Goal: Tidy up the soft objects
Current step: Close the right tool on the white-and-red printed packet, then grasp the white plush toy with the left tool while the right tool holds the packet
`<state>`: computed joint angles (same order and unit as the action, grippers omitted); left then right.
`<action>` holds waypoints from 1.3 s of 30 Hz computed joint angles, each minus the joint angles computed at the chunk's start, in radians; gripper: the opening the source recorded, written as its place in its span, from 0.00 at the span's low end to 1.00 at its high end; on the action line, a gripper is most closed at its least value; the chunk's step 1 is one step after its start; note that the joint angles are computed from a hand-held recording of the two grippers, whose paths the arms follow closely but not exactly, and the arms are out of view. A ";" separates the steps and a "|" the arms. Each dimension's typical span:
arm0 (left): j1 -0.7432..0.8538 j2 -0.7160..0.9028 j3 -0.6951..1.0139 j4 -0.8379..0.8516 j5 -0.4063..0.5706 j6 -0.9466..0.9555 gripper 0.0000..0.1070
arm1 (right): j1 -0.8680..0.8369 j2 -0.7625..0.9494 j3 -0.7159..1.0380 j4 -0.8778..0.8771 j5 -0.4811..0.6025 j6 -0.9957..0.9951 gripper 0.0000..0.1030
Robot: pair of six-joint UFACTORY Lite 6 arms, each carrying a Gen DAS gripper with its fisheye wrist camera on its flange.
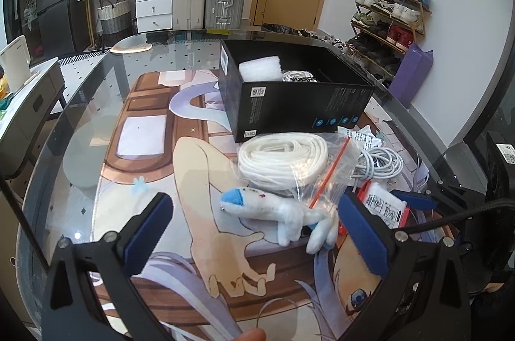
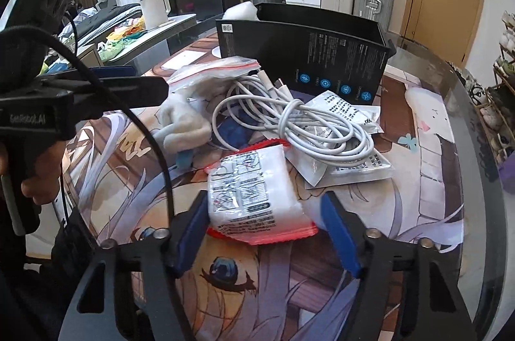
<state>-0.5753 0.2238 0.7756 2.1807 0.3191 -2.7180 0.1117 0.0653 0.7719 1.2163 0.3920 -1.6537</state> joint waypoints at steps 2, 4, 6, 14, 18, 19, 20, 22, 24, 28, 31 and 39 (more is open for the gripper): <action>-0.005 -0.001 -0.002 -0.019 0.004 0.026 0.96 | -0.009 -0.006 -0.007 0.011 0.013 -0.020 0.60; -0.011 -0.002 -0.003 -0.044 0.009 0.051 0.96 | -0.023 -0.013 -0.016 0.023 0.033 -0.044 0.59; -0.011 -0.004 -0.005 -0.041 0.008 0.046 0.96 | -0.041 -0.018 -0.022 0.032 0.063 -0.061 0.58; -0.003 -0.017 -0.026 0.018 0.003 -0.013 0.96 | -0.165 -0.100 -0.078 0.104 0.216 -0.152 0.58; 0.001 -0.024 -0.039 0.043 -0.002 -0.038 0.96 | -0.252 -0.169 -0.115 0.145 0.320 -0.199 0.58; 0.000 -0.022 -0.037 0.044 -0.004 -0.040 0.96 | -0.267 -0.185 -0.122 0.148 0.338 -0.200 0.58; 0.001 -0.017 -0.034 0.041 -0.007 -0.037 0.96 | -0.282 -0.199 -0.128 0.156 0.354 -0.206 0.58; 0.003 -0.014 -0.032 0.057 -0.014 -0.051 0.96 | -0.306 -0.217 -0.132 0.161 0.380 -0.202 0.58; 0.003 -0.010 -0.030 0.063 -0.019 -0.054 0.96 | -0.315 -0.219 -0.128 0.166 0.388 -0.197 0.58; 0.002 -0.005 -0.037 0.122 -0.017 -0.111 0.96 | -0.322 -0.200 -0.118 0.181 0.389 -0.199 0.58; 0.003 0.002 -0.035 0.148 -0.024 -0.134 0.96 | -0.326 -0.192 -0.114 0.185 0.395 -0.198 0.58; -0.001 0.044 -0.006 0.174 -0.037 -0.150 0.96 | -0.338 -0.200 -0.109 0.183 0.416 -0.190 0.58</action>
<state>-0.5764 0.2675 0.7700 2.3544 0.2818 -2.8676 -0.2261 -0.1345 0.6628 1.3988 0.8083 -1.8432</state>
